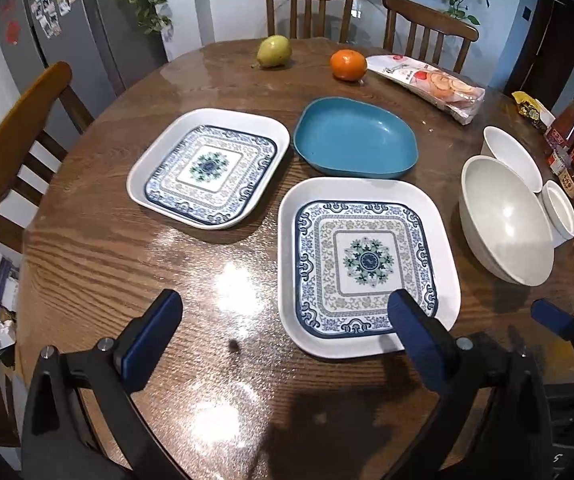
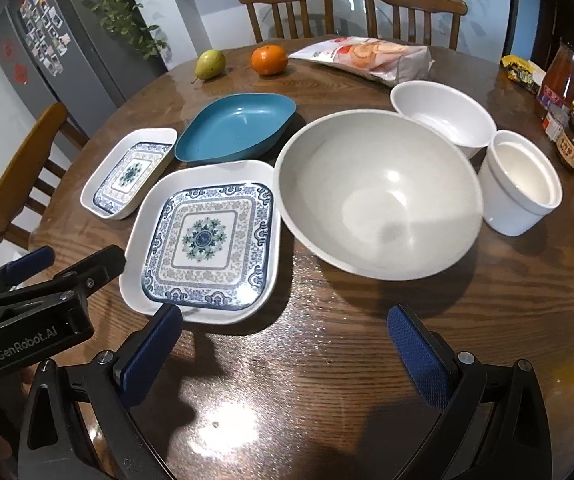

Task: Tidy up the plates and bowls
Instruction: 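Move both grippers toward the nearer blue-patterned square plate, then close the left and right grippers on the rim of the square plate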

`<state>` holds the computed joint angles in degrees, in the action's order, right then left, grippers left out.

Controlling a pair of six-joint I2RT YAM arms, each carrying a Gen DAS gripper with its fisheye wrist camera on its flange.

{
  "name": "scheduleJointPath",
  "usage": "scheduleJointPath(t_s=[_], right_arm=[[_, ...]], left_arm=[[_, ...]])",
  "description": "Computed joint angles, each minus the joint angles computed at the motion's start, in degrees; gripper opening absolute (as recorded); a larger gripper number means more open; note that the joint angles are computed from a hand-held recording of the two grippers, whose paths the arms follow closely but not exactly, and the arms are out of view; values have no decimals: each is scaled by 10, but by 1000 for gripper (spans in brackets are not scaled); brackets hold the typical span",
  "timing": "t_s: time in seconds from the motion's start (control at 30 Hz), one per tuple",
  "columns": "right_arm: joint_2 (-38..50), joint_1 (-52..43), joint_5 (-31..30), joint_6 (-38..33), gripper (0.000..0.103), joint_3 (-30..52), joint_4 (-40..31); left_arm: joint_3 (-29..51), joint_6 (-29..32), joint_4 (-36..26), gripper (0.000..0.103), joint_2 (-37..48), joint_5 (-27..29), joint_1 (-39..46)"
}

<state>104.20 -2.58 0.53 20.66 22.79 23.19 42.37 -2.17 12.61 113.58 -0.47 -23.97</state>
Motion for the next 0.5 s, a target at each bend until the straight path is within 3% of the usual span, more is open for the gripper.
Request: scheduleJointPath(t_s=[0.1, 0.23, 0.37, 0.5], right_arm=[[15, 9, 11, 7, 99, 11, 3], [46, 8, 5, 10, 86, 30, 13], [70, 1, -9, 21, 85, 45, 17], [85, -1, -14, 21, 77, 57, 19]], left_arm=[[18, 8, 1, 102, 23, 3, 6], [47, 17, -8, 101, 56, 6, 13], [61, 25, -12, 100, 75, 10, 23], [81, 32, -24, 92, 93, 17, 26]])
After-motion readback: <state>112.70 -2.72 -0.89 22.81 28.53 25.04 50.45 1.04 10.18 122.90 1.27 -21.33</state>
